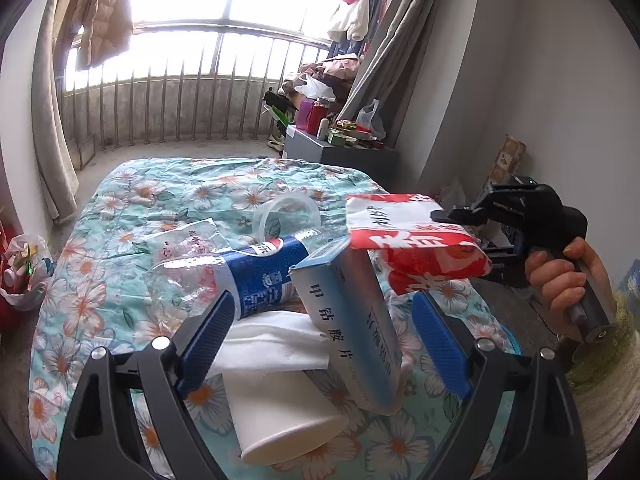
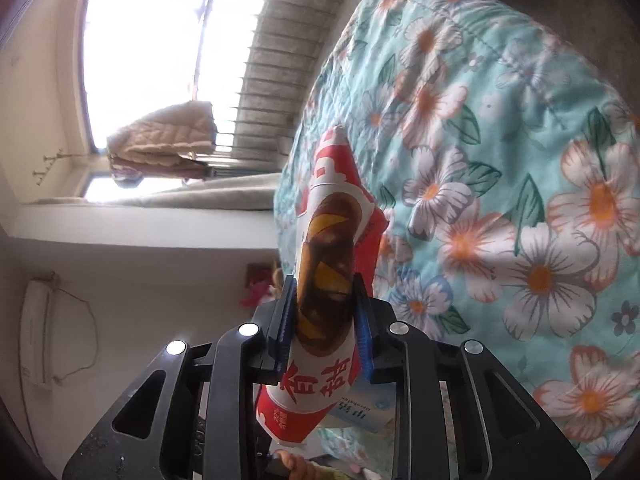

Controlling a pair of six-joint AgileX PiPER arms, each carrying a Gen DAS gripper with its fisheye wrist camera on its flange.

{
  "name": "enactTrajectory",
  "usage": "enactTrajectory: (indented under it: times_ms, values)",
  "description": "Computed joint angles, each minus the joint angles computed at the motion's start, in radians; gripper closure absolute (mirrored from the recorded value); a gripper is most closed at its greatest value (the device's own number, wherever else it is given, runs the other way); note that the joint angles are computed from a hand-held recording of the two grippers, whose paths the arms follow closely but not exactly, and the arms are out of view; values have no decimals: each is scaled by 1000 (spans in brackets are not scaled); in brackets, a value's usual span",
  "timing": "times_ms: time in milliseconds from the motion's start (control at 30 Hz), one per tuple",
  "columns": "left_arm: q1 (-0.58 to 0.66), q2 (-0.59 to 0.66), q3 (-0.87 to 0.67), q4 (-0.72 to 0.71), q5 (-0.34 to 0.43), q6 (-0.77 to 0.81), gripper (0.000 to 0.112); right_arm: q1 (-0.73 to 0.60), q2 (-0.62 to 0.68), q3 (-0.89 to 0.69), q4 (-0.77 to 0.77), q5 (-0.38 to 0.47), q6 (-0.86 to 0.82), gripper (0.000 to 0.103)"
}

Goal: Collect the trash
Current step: 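Grasp the red-and-white snack bag with the right tool and lift it, then grasp the blue medicine box with the left tool while the right tool holds the snack bag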

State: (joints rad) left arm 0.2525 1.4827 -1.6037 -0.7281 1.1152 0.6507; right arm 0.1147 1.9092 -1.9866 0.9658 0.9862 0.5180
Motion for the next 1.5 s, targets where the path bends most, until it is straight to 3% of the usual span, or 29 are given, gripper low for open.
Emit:
enactTrajectory:
  times_ms: [133,233,333,533,600,667,800,900,967,1133,1333,1500]
  values:
    - [10,-5,-1,-18,-3,17,24,-67,-159,320,181,-86,-212,81]
    - [17,-8,-11,-52,12,26,24,-111,-263,513,335,-71,-409,81]
    - [1,-20,-17,-67,7,38,24,-145,-361,648,389,-7,-538,81]
    - [-60,-14,-41,-68,12,13,24,-107,-486,680,4,-2,-358,77]
    - [-83,-8,-46,-58,10,-1,24,-94,-508,687,-61,-16,-323,74]
    - [-106,-5,-53,-38,4,-15,24,-92,-525,671,-127,-9,-277,58]
    - [-115,-10,-51,-30,-8,-13,24,-64,-550,659,-229,-15,-223,51]
    - [-110,-19,-45,-14,-15,-13,24,-6,-538,635,-318,-33,-166,54]
    - [-97,-18,-46,-10,-13,-12,24,50,-477,568,-421,-26,-105,71]
    - [-48,-23,-42,-19,0,1,24,155,-461,528,-643,-23,7,76]
    - [-11,-5,-56,-30,23,-5,24,177,-473,526,-691,-15,48,79]
    - [-25,92,-172,4,71,-109,30,192,-490,538,-718,-15,75,79]
